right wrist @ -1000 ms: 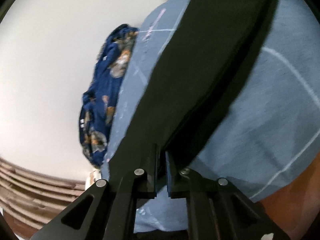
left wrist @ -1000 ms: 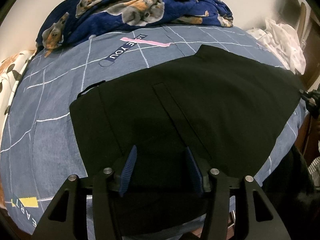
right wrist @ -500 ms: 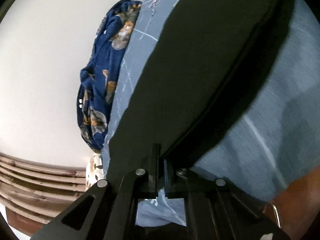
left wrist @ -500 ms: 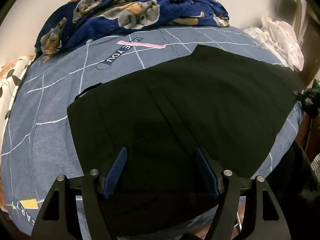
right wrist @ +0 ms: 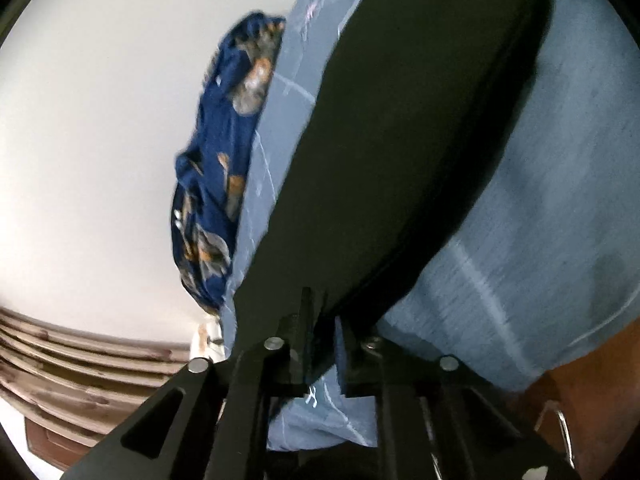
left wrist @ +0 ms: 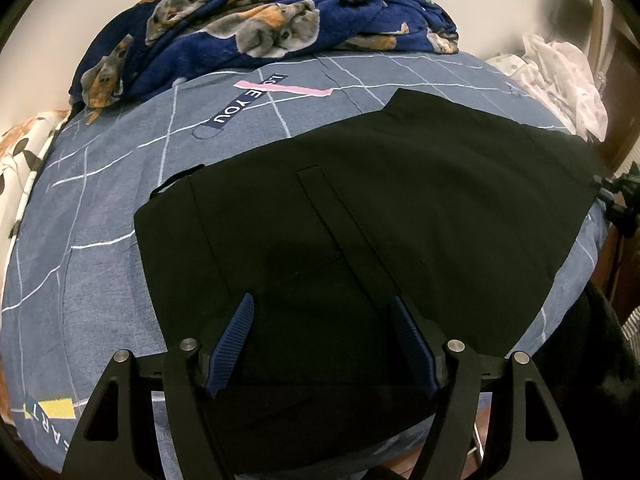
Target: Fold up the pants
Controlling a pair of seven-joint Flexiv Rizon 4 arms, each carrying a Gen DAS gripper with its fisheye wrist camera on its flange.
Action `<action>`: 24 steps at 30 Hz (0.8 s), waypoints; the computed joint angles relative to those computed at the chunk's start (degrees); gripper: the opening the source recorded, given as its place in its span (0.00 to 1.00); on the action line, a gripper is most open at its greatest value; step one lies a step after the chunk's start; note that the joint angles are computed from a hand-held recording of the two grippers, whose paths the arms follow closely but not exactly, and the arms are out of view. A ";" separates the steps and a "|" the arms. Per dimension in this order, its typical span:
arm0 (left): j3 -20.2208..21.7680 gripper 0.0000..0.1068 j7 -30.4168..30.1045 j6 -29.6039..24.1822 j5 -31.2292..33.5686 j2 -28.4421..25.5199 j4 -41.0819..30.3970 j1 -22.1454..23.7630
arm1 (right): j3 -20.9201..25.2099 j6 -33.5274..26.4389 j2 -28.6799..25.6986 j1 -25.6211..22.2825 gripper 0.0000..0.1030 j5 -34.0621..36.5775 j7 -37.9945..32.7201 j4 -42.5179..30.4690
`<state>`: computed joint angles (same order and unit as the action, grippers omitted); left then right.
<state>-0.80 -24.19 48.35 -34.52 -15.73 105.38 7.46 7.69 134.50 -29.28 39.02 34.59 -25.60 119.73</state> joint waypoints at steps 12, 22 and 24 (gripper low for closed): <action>-0.05 0.68 -0.13 0.75 0.33 -0.24 0.08 -0.15 | -0.34 6.39 5.94 -2.18 0.06 16.73 -4.90 9.84; -0.21 0.69 -0.06 1.66 0.48 -0.37 0.30 -0.26 | 1.52 5.28 7.55 -4.91 0.06 19.30 -6.39 11.68; -0.27 0.69 0.03 1.79 0.26 -0.30 0.43 -0.25 | 1.89 6.48 7.64 -5.05 0.10 19.57 -5.48 11.86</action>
